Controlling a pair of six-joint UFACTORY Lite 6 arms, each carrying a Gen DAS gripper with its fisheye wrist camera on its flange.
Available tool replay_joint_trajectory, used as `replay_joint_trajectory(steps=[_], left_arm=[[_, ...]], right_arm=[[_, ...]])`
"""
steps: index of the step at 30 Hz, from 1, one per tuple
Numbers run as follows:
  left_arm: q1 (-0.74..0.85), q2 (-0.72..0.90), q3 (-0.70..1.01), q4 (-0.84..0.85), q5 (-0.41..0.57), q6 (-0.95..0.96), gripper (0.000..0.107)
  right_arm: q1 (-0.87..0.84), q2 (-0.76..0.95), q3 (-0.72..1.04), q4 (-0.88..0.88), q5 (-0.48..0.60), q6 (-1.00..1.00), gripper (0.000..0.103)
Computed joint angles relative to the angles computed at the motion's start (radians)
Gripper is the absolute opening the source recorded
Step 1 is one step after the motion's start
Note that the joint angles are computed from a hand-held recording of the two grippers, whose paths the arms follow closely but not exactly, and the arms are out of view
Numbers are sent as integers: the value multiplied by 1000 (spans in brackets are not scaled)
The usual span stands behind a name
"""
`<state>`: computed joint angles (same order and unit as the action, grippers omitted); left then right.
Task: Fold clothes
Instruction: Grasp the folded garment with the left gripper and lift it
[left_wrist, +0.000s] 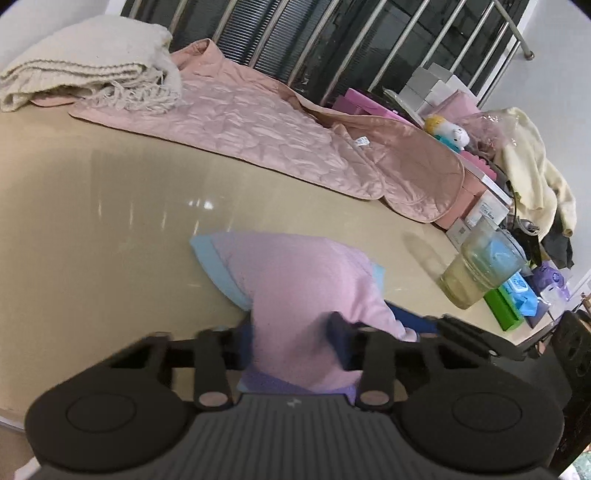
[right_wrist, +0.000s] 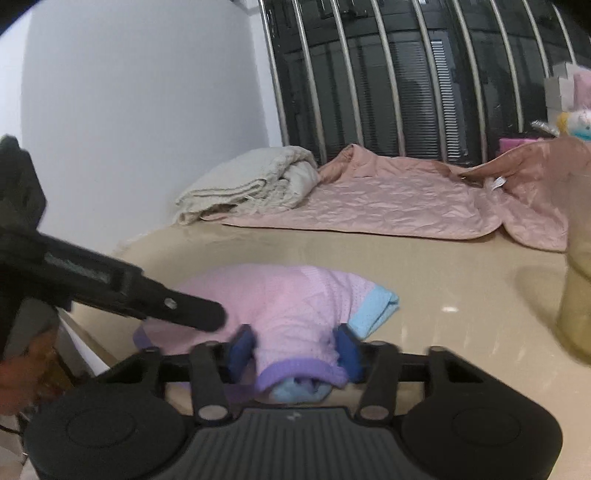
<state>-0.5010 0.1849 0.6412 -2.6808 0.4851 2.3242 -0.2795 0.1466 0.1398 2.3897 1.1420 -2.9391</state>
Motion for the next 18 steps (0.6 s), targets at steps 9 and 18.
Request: replay_joint_trajectory(steps=[9, 18], left_arm=[[54, -21, 43, 119, 50, -85, 10], [132, 112, 472, 516, 33, -448, 10]], right_arm=[[83, -136, -6, 55, -37, 117, 16], [81, -343, 272, -57, -335, 454, 16]])
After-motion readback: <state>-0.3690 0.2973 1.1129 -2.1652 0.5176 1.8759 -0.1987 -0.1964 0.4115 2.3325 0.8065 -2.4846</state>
